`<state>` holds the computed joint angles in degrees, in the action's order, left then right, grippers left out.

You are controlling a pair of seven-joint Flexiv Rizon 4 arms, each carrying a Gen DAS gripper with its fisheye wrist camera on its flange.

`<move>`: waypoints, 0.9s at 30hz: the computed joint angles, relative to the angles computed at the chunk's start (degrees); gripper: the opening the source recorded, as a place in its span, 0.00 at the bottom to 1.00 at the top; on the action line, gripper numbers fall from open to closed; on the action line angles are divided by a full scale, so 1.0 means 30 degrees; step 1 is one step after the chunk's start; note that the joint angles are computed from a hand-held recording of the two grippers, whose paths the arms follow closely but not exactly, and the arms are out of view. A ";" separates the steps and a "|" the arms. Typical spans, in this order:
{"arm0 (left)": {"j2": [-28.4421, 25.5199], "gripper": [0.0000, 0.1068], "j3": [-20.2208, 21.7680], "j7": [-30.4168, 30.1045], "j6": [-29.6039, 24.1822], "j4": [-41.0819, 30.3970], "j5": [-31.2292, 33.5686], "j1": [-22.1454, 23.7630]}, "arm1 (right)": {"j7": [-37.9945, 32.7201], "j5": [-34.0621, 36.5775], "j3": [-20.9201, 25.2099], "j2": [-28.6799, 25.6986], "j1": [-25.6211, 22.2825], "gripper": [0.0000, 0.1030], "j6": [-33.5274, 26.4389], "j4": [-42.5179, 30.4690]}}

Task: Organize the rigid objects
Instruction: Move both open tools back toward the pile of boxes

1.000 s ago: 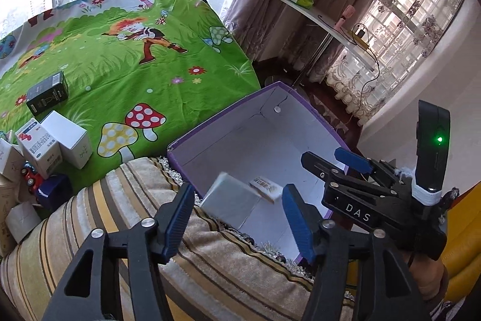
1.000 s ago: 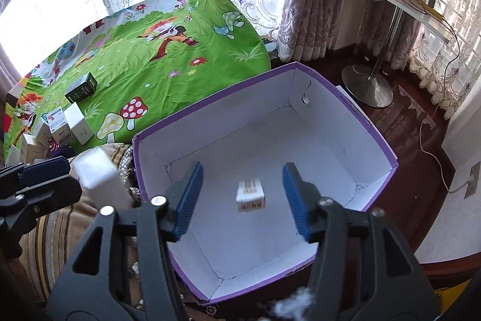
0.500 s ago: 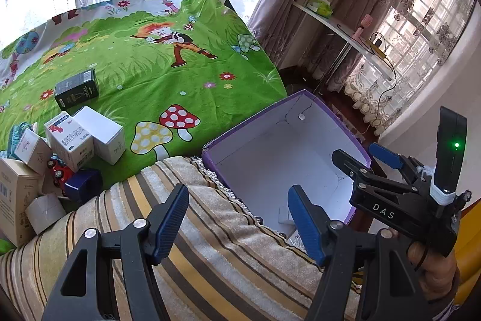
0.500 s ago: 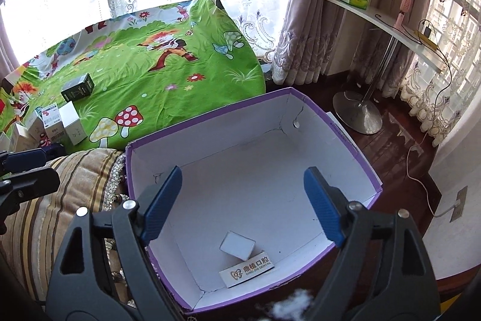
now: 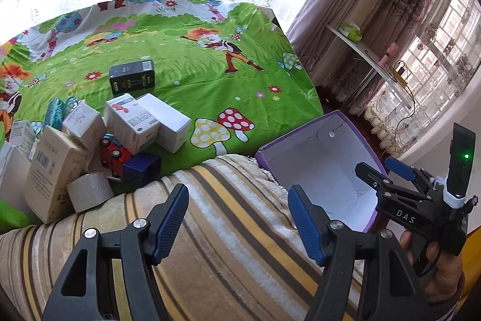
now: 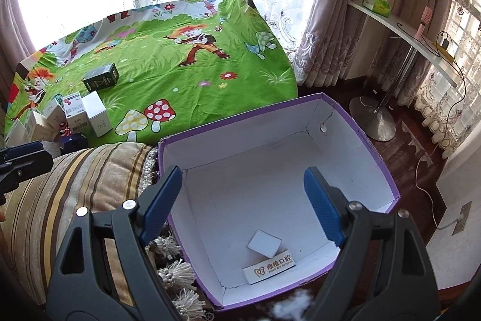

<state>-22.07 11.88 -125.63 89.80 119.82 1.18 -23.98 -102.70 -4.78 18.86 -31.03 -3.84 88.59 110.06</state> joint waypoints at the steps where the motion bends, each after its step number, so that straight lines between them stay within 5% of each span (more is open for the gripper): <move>1: 0.0148 0.65 0.0277 -0.0228 0.0104 0.0261 0.0063 -0.0135 | -0.0142 0.0063 0.0333 0.0008 -0.0202 0.83 -0.0064 -0.0027; 7: 0.1048 0.65 0.1867 -0.1506 0.1089 0.1986 0.0297 -0.0750 | -0.0627 0.0235 0.0988 0.0421 -0.0280 0.83 0.0320 0.0140; 18: 0.2224 0.65 0.9134 -0.5924 0.1190 0.3879 0.2958 -0.5954 | -0.2947 0.1681 0.3807 0.0732 -0.1041 0.83 -0.1083 -0.0340; 27: 0.3066 0.65 1.1298 -0.9127 0.1040 0.4879 0.5804 -0.6439 | -0.4964 0.3326 0.3898 0.0922 0.0248 0.83 -0.2243 -0.0666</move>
<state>-12.87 45.78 -153.01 92.92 134.45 18.60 -43.30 -117.59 5.19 30.56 -28.27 -3.10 81.86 108.06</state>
